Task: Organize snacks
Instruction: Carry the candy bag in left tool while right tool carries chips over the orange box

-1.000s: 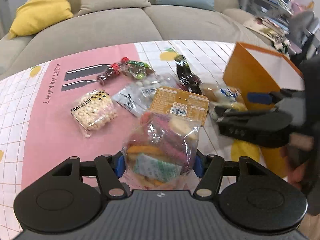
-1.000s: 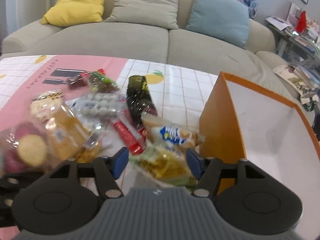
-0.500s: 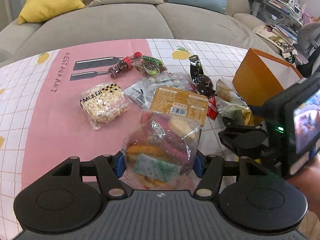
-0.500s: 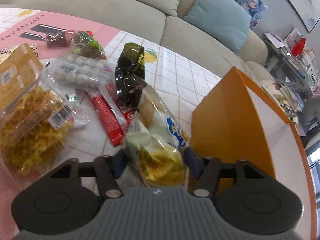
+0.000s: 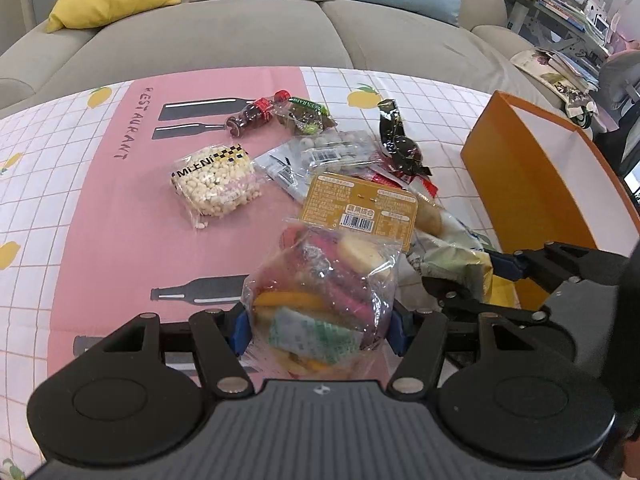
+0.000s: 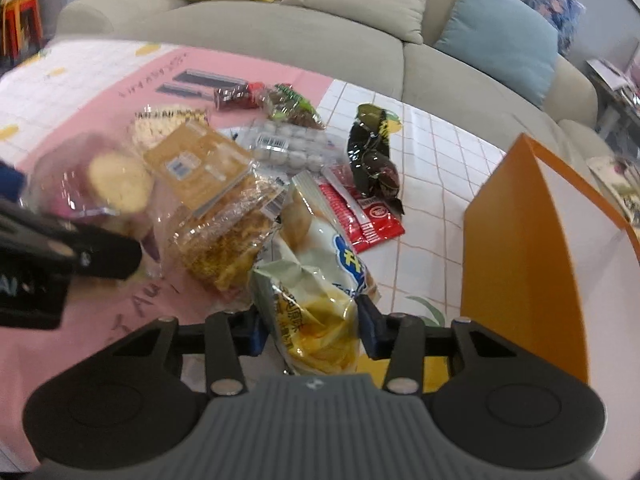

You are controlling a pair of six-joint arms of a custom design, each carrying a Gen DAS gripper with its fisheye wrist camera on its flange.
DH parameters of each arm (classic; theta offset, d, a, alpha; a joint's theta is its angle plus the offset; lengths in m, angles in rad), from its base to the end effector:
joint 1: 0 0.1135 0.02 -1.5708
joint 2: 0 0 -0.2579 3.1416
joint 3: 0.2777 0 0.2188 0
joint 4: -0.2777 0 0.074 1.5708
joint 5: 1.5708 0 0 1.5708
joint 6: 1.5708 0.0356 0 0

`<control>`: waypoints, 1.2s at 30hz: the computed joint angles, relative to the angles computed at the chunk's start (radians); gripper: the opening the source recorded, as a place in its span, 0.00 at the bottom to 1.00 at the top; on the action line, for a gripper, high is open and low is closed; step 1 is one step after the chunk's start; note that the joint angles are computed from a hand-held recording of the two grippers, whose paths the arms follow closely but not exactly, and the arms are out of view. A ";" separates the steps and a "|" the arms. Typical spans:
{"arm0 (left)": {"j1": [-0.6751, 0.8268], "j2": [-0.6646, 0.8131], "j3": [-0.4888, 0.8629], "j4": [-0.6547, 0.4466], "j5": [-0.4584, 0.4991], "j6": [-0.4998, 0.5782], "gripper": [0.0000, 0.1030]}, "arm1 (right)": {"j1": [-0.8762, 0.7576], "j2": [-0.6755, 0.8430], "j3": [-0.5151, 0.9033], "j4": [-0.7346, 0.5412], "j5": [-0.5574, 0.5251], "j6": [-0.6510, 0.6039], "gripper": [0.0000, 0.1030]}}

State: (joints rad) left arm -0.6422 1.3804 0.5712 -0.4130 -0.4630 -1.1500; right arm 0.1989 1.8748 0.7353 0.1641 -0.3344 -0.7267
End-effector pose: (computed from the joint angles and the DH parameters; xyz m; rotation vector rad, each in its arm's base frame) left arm 0.1664 -0.1046 0.1564 -0.7481 2.4586 0.0250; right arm 0.2918 0.0707 0.1044 -1.2205 2.1590 0.2053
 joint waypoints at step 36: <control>-0.007 0.435 0.993 -0.374 0.251 0.349 0.69 | -0.500 0.306 1.355 -1.445 -0.241 -0.348 0.40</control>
